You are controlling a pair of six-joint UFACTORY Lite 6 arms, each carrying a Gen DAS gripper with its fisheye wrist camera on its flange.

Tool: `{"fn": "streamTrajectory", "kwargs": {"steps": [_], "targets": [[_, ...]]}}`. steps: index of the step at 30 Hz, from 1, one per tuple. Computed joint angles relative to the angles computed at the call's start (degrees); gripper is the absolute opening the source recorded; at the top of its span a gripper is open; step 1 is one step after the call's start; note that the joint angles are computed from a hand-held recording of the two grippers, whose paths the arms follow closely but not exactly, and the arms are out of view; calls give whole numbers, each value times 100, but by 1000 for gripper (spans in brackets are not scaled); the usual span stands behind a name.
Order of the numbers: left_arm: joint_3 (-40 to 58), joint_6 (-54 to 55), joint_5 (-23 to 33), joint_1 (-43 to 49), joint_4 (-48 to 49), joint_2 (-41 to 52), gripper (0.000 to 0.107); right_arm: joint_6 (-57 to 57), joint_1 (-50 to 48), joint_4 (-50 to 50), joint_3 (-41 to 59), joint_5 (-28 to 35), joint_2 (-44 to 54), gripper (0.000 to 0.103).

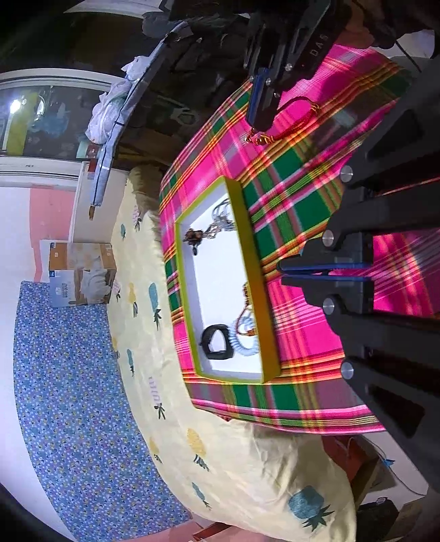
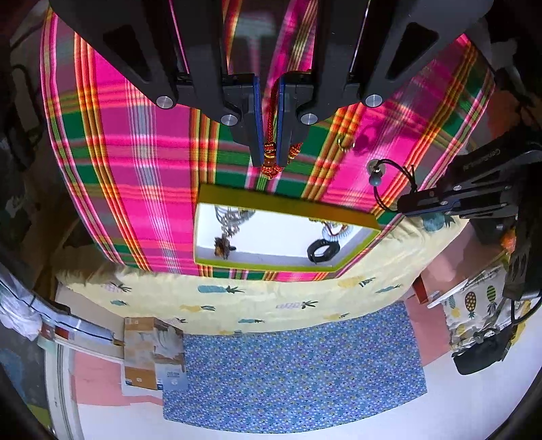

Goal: Organize jewelry
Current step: 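Carry both cords into the yellow box and open both tools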

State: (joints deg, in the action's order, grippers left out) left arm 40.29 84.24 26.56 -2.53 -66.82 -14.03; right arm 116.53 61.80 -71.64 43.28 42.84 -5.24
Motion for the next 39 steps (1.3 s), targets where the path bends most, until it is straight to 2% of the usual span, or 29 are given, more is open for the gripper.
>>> {"fn": "streamTrajectory", "kwargs": {"steps": [12, 23, 32, 39], "targets": [[1652, -702, -101, -262, 444, 1475, 2, -710, -1315, -433, 800, -989, 510, 7], [3652, -1758, -177, -551, 1273, 3416, 2, -1551, -2716, -405, 2062, -2142, 1849, 7], [5561, -2957, 0, -751, 2391, 5174, 2, -2852, -3517, 633, 3233, -2790, 3140, 7], [6812, -3831, 301, -800, 3163, 6184, 2, -4643, -3751, 2309, 4195, -2789, 4011, 7]]}}
